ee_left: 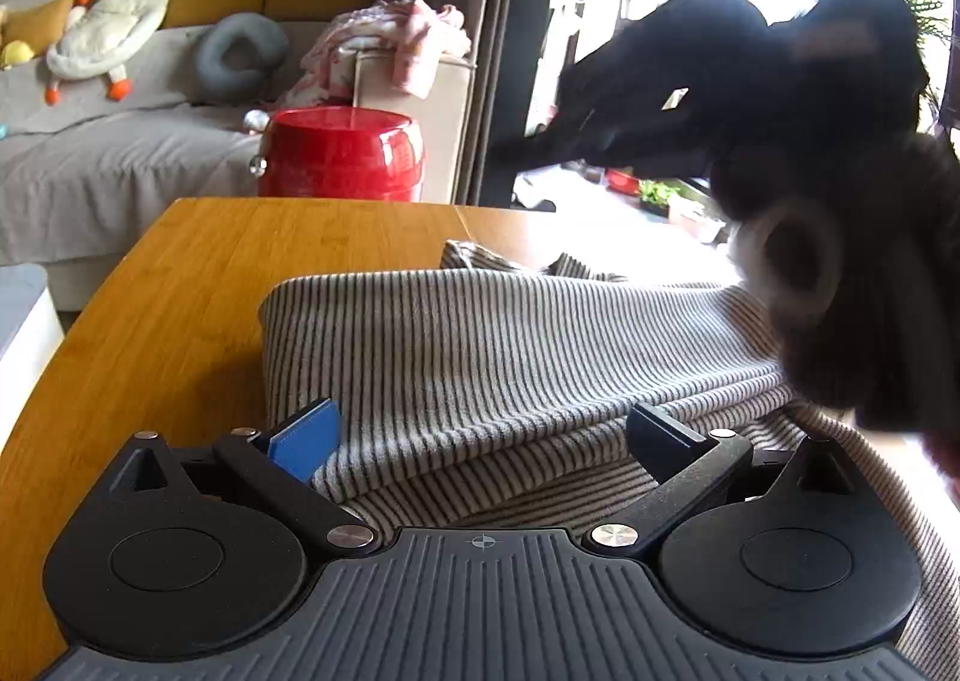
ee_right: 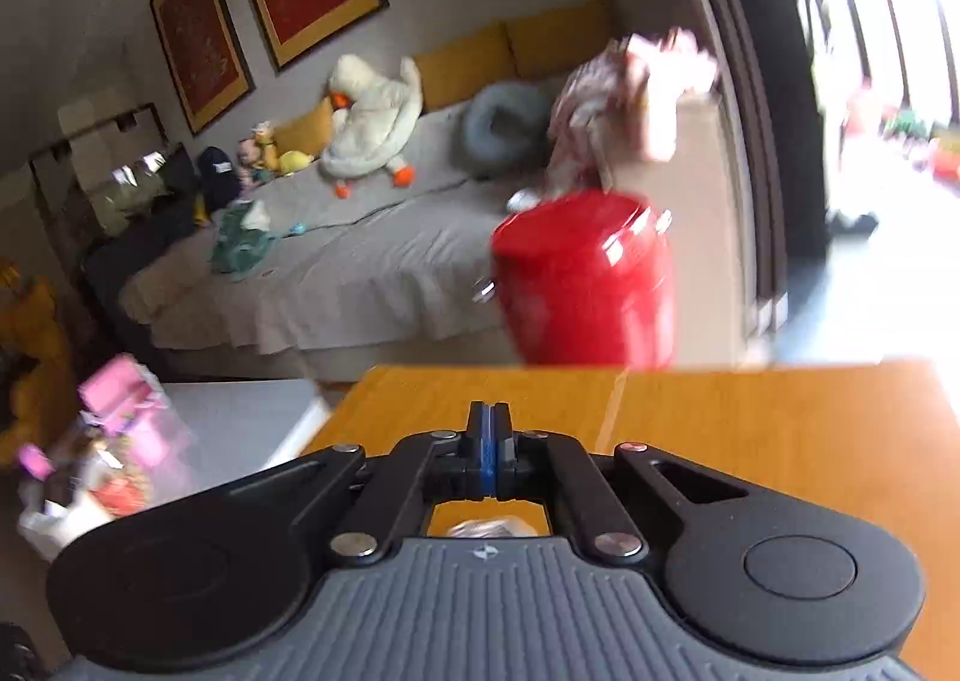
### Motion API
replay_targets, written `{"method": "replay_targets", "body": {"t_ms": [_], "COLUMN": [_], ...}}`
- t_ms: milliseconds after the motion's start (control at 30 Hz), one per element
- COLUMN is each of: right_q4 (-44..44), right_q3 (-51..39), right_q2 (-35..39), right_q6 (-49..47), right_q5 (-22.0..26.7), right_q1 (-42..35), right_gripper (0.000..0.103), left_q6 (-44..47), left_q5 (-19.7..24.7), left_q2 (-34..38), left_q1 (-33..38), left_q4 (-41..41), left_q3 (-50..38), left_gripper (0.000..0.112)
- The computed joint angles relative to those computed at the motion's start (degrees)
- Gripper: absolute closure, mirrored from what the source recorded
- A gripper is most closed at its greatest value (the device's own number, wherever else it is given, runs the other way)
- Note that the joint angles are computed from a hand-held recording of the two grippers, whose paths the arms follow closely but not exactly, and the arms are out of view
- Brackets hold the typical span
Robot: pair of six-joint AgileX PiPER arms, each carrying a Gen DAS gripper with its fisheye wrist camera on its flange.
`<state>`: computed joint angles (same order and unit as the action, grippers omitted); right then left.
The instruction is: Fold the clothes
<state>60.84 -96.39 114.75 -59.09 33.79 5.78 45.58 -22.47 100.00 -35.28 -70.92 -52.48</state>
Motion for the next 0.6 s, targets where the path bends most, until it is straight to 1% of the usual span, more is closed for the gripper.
{"method": "replay_targets", "body": {"t_ms": [33, 67, 100, 133, 167, 200, 233, 300, 333, 367, 400, 433, 467, 500, 533, 600], "right_q4": [-3.4, -5.9, -7.5, -9.1, -9.6, -10.1, -10.6, -13.8, -16.1, -18.4, -19.1, -17.5, -15.1, -10.4, -6.4, -2.3], "right_q3": [-0.8, -2.5, -5.3, -7.5, -8.1, -8.6, -9.3, -12.9, -13.9, -14.3, -12.4, -9.6, -6.9, -4.4, -2.7, -0.4], "right_q2": [0.1, 1.0, 2.7, 4.2, 5.2, 6.2, 7.3, 10.7, 11.7, 12.4, 11.6, 9.7, 7.8, 5.7, 3.9, 1.1], "right_q6": [1.5, 4.4, 7.2, 9.8, 10.1, 10.2, 10.3, 11.9, 12.1, 12.2, 10.5, 8.0, 5.0, 0.9, -2.0, -5.8], "right_q5": [0.8, 3.8, 8.7, 11.2, 11.6, 12.0, 12.4, 14.1, 14.1, 13.5, 11.5, 9.5, 7.6, 6.8, 7.2, 7.7], "right_q1": [0.2, 0.0, -0.6, -0.2, 0.6, 1.4, 2.1, 4.0, 5.1, 6.2, 7.0, 7.0, 6.9, 5.8, 4.5, 2.4], "right_gripper": [0.099, 0.096, 0.093, 0.084, 0.073, 0.069, 0.067, 0.067, 0.069, 0.086, 0.093, 0.097, 0.099, 0.099, 0.1, 0.1], "left_q6": [0.2, 0.4, 0.4, 0.7, 1.1, 1.2, 0.3, -5.1, -9.1, -13.4, -17.8, -20.8, -21.9, -22.2, -22.3, -22.6], "left_q5": [0.0, 0.0, -0.1, -0.2, -0.1, -0.1, 0.1, 0.6, 1.0, 1.4, 1.6, 1.8, 2.0, 1.8, 1.8, 1.9], "left_q2": [0.1, 0.2, 0.2, 0.3, 0.3, 0.3, 0.3, -0.2, -0.5, -0.8, -1.2, -1.3, -1.4, -1.4, -1.4, -1.4], "left_q1": [0.0, 0.0, -0.1, -0.2, -0.1, -0.1, 0.1, 0.6, 1.2, 1.8, 2.3, 2.8, 2.9, 2.9, 2.9, 3.0], "left_q4": [-0.2, -0.3, -0.4, -0.6, -0.9, -0.9, 0.0, 5.1, 8.9, 13.0, 17.1, 19.8, 20.9, 21.1, 21.2, 21.5], "left_q3": [-0.1, -0.2, -0.1, -0.3, -0.4, -0.4, -0.2, 0.9, 1.6, 2.3, 3.0, 3.5, 3.7, 3.8, 3.8, 3.7], "left_gripper": [0.009, 0.009, 0.009, 0.009, 0.009, 0.009, 0.009, 0.009, 0.009, 0.009, 0.009, 0.009, 0.009, 0.009, 0.009, 0.009]}}
